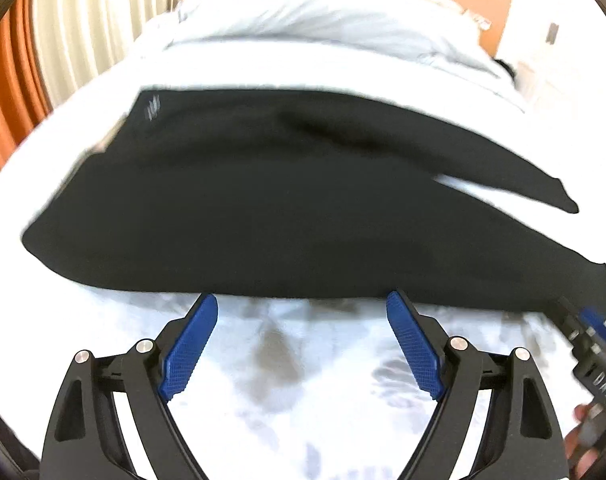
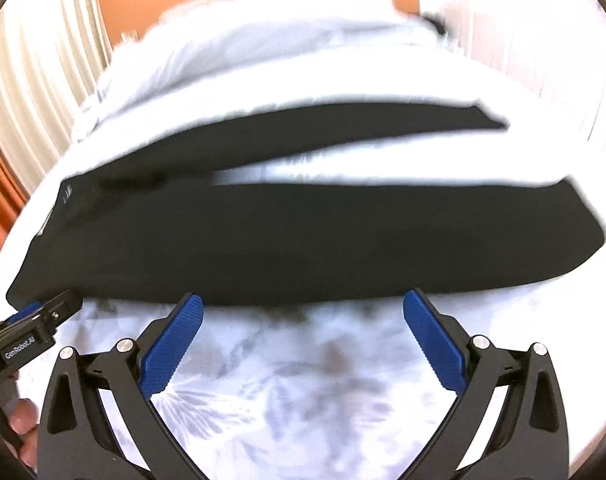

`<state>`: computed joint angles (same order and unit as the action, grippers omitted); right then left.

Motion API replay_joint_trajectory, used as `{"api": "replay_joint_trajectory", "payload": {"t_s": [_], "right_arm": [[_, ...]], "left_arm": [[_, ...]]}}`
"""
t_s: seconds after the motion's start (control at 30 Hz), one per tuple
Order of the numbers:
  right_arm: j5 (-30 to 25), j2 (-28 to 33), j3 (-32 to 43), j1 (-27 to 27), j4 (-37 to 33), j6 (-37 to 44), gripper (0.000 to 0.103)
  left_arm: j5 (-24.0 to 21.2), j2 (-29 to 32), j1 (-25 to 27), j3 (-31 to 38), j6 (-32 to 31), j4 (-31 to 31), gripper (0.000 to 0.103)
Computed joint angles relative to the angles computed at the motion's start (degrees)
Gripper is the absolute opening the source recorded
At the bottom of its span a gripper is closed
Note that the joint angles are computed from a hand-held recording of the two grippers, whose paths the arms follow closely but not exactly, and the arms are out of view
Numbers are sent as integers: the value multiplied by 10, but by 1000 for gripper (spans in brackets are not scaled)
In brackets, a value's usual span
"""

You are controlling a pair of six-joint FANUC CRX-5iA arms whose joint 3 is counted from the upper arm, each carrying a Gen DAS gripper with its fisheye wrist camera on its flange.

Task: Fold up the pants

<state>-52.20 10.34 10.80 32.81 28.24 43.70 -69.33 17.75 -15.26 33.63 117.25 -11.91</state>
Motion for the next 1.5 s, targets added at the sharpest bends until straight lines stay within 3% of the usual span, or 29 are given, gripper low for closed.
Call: {"api": "replay_joint_trajectory", "payload": {"t_s": [0.1, 0.23, 0.3, 0.47, 0.7, 1.5], "right_arm": [[-1, -17, -29, -1, 69, -46, 98], [-20, -13, -6, -11, 23, -27, 98], [-21, -14, 1, -13, 14, -21, 98], [-13, -17, -14, -3, 71, -41, 98], [-4, -22, -12, -5, 59, -43, 98], [-11, -15, -1, 3, 53, -41, 98]], "left_arm": [[32, -30, -23, -8, 24, -55, 83], [-6, -20, -73, 41, 46, -179, 82], [-13, -16, -86, 57, 47, -206, 82], [-8, -19, -87, 57, 26, -188, 82], [-1, -18, -73, 48, 14, -152, 82], [-15, -9, -82, 58, 30, -170, 82]]}}
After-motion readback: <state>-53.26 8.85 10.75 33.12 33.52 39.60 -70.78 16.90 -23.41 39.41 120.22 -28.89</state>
